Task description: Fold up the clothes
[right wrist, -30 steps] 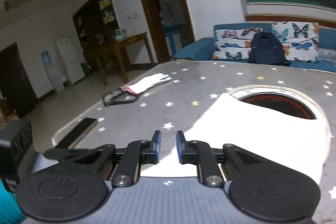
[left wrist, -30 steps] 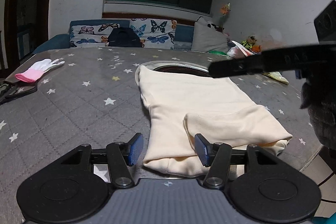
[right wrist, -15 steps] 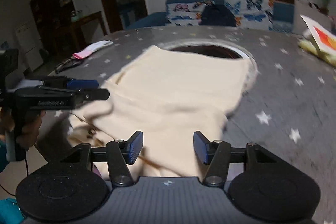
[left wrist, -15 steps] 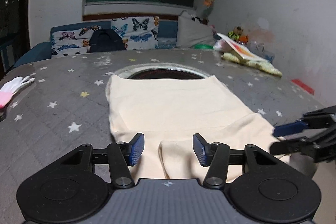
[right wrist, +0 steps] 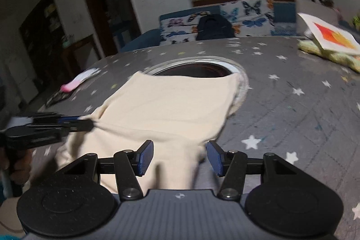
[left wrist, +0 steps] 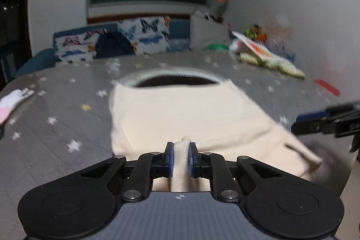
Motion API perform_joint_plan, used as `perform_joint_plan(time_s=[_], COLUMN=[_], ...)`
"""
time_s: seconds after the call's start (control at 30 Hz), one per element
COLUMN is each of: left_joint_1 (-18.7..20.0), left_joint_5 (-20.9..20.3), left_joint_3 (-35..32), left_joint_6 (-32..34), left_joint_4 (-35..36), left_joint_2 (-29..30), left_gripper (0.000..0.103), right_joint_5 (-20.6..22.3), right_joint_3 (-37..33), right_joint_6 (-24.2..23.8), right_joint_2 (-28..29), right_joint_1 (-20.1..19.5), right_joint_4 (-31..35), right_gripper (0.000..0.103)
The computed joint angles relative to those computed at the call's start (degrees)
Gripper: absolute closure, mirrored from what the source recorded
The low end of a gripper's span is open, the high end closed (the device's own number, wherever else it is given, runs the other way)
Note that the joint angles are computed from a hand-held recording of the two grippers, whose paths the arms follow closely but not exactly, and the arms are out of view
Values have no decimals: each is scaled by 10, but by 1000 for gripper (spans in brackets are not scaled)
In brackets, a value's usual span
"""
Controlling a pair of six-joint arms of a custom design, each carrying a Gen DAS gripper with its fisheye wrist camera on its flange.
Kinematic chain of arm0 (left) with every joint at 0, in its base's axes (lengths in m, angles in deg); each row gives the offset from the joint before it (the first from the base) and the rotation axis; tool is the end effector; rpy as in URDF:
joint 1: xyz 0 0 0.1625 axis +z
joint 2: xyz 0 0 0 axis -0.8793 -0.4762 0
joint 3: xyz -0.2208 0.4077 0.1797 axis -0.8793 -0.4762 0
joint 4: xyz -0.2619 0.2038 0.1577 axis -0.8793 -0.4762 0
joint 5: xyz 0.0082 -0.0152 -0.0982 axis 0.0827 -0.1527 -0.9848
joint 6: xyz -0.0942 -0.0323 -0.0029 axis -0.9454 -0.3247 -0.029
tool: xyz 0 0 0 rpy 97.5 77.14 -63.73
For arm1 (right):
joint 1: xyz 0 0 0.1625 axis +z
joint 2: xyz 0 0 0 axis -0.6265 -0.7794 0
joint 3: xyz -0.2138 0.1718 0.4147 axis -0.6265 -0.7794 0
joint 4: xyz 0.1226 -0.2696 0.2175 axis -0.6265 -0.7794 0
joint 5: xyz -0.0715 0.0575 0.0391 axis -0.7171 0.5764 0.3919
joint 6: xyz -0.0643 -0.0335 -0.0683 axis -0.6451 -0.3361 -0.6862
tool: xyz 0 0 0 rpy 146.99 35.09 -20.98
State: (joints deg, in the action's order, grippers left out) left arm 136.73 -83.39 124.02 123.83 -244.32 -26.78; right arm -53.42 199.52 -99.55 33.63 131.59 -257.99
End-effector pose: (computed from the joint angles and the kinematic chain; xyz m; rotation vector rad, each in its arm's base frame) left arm 0.0050 -0.6106 0.2184 0.9602 2.3505 -1.0152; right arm 0.1415 -0.5756 0.0225 0.5945 -2.4986 1.0502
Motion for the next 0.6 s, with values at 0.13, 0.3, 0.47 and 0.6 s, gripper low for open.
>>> perform_joint_plan(time_s=[0.13,0.3,0.47,0.6], left_joint_1=[1,0,9,8], left_joint_5=[9,17,43,62], left_joint_3=[-11,-15,-37,-33], left_joint_6=[0,6,-18,-15], left_joint_4=[24,34,74,60], left_joint_2=[-2,2,2,3], left_gripper=[89,89,85,80], right_joint_5=[11,1,-71,-71], right_joint_3=[-6,-26,-50,-32], right_joint_6=[31,13,-24,-40], right_joint_2=[-4,6,26,22], right_joint_1=[-13,-11,-6,1], right_joint_4=[5,22,11,-23], right_gripper=[57,57,57,57])
